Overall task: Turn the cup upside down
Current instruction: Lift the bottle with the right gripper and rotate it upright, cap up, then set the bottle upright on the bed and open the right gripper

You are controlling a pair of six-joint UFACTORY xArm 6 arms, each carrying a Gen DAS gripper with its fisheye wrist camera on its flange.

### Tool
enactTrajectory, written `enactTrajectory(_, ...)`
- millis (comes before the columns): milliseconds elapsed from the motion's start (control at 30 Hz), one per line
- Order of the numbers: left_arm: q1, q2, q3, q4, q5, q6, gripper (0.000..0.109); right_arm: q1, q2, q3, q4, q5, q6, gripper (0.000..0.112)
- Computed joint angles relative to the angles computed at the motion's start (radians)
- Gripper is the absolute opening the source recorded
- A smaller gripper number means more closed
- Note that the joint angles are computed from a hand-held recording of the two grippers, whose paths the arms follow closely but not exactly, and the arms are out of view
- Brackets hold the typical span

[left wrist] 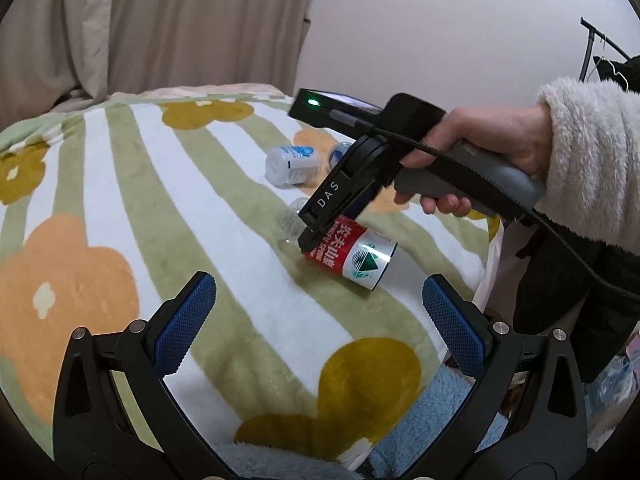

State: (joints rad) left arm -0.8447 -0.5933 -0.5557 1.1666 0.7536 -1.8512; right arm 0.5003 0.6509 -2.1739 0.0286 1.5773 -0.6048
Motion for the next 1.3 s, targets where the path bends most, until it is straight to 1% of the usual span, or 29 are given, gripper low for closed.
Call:
enactTrajectory(33, -0.003, 0.004, -0.003, 0.0, 0.003, 0.001, 0.103, 0.004, 0.004, 0.007, -0.022, -0.021, -0.032, 0.074)
enactTrajectory(100, -0.009, 0.011, -0.008, 0.0, 0.01, 0.004, 0.103, 0.026, -0.001, 0.017, -0.063, -0.035, -0.051, 0.074)
enactTrajectory(167, -0.013, 0.017, -0.012, -0.002, 0.014, 0.009, 0.103, 0.044, 0.013, 0.004, -0.103, -0.028, -0.057, 0.074)
enactTrajectory(200, -0.015, 0.019, -0.013, -0.005, 0.016, 0.013, 0.103, 0.056, -0.001, 0.038, -0.119, -0.039, -0.049, 0.074)
enactTrajectory(267, -0.016, 0.025, -0.018, -0.01, 0.018, 0.02, 0.103, 0.071, 0.012, 0.032, -0.151, -0.04, -0.048, 0.074)
enactTrajectory(300, -0.016, 0.027, -0.02, -0.012, 0.02, 0.024, 0.103, 0.078, -0.008, 0.076, -0.155, -0.059, -0.044, 0.074)
enactTrajectory(333, -0.016, 0.029, -0.021, -0.013, 0.02, 0.026, 0.103, 0.077, -0.009, 0.078, -0.152, -0.065, -0.052, 0.074)
enactTrajectory(367, -0.015, 0.03, -0.021, -0.013, 0.019, 0.026, 0.103, 0.067, -0.016, 0.081, -0.146, -0.067, -0.065, 0.062)
enactTrajectory(400, -0.013, 0.031, -0.021, -0.015, 0.018, 0.028, 0.103, 0.074, -0.041, 0.126, -0.143, -0.081, -0.055, 0.058)
enactTrajectory(500, -0.013, 0.028, -0.018, -0.012, 0.018, 0.025, 0.103, 0.049, -0.068, 0.142, -0.081, -0.105, -0.07, 0.058)
enactTrajectory(533, -0.015, 0.027, -0.017, -0.008, 0.02, 0.021, 0.103, 0.03, -0.077, 0.133, -0.03, -0.112, -0.082, 0.058)
enactTrajectory(600, -0.017, 0.022, -0.014, 0.0, 0.021, 0.013, 0.103, -0.04, -0.145, 0.2, 0.157, -0.185, -0.133, 0.058)
enactTrajectory(633, -0.017, 0.019, -0.011, 0.004, 0.02, 0.009, 0.103, -0.071, -0.208, 0.283, 0.261, -0.264, -0.164, 0.058)
enactTrajectory(667, -0.015, 0.018, -0.009, 0.005, 0.016, 0.006, 0.103, -0.1, -0.279, 0.388, 0.366, -0.368, -0.218, 0.058)
enactTrajectory(733, 0.002, 0.012, -0.001, -0.003, -0.011, 0.013, 0.103, -0.148, -0.403, 0.597, 0.575, -0.57, -0.376, 0.058)
enactTrajectory(767, 0.008, 0.01, 0.002, -0.007, -0.022, 0.015, 0.103, -0.166, -0.457, 0.693, 0.68, -0.655, -0.448, 0.058)
enactTrajectory(867, 0.012, 0.004, 0.009, -0.011, -0.025, 0.005, 0.103, -0.205, -0.518, 0.873, 0.994, -0.761, -0.647, 0.058)
enactTrajectory(967, 0.005, -0.005, 0.013, -0.005, -0.01, -0.01, 0.103, -0.181, -0.57, 1.043, 1.308, -0.884, -0.903, 0.058)
enactTrajectory(1000, 0.006, -0.01, 0.017, -0.004, -0.008, -0.016, 0.103, -0.156, -0.595, 1.096, 1.391, -0.919, -0.979, 0.058)
enactTrajectory(1033, 0.006, -0.013, 0.02, -0.002, -0.007, -0.022, 0.103, -0.149, -0.597, 1.108, 1.445, -0.954, -1.031, 0.058)
enactTrajectory(1100, 0.01, -0.018, 0.025, 0.003, -0.016, -0.033, 0.103, -0.146, -0.657, 1.18, 1.53, -0.971, -1.147, 0.058)
enactTrajectory(1200, 0.017, -0.015, 0.024, 0.0, -0.024, -0.035, 0.103, -0.133, -0.689, 1.217, 1.569, -1.002, -1.244, 0.058)
enactTrajectory(1300, 0.016, -0.012, 0.021, -0.002, -0.019, -0.026, 0.103, -0.134, -0.702, 1.238, 1.584, -1.013, -1.293, 0.058)
